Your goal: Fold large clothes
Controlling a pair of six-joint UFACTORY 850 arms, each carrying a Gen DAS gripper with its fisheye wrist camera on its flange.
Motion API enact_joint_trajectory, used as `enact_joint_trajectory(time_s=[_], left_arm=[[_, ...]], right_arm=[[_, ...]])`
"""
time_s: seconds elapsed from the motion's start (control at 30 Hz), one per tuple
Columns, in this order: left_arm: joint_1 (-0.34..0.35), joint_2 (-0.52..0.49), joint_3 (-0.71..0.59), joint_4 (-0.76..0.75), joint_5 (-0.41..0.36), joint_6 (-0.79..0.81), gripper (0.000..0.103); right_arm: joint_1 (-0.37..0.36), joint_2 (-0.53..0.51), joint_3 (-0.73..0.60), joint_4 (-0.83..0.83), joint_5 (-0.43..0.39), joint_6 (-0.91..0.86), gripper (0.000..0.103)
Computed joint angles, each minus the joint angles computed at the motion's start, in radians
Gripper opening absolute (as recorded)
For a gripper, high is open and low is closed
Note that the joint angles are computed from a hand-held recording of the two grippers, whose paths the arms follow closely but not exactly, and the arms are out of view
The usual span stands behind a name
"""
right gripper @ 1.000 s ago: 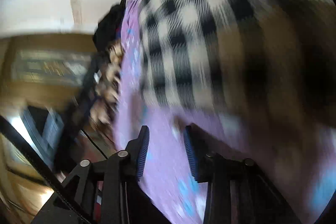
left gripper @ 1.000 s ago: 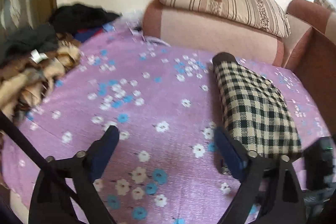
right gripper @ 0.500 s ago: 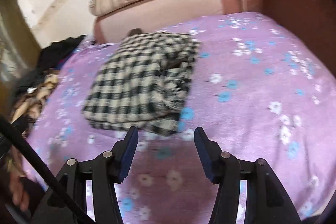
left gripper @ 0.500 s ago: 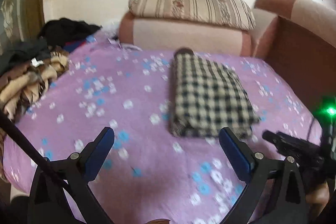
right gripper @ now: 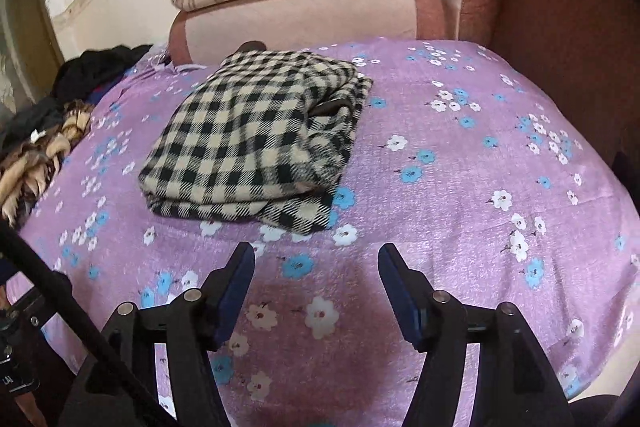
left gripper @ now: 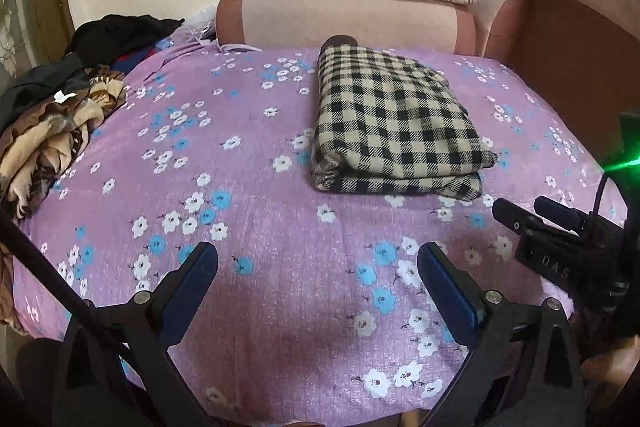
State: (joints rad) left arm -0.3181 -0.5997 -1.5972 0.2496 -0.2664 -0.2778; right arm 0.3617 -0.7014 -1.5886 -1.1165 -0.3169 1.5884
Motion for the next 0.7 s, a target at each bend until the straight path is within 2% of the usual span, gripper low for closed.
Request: enact_joint_trajectory(time_s=[0.7], left_arm=[[0.007, -0.028, -0.026, -0.074, -0.044, 0.052, 0.099]], right_arm=[[0.019, -0.028, -0.03, 0.091, -0.054, -0.107, 0.073]])
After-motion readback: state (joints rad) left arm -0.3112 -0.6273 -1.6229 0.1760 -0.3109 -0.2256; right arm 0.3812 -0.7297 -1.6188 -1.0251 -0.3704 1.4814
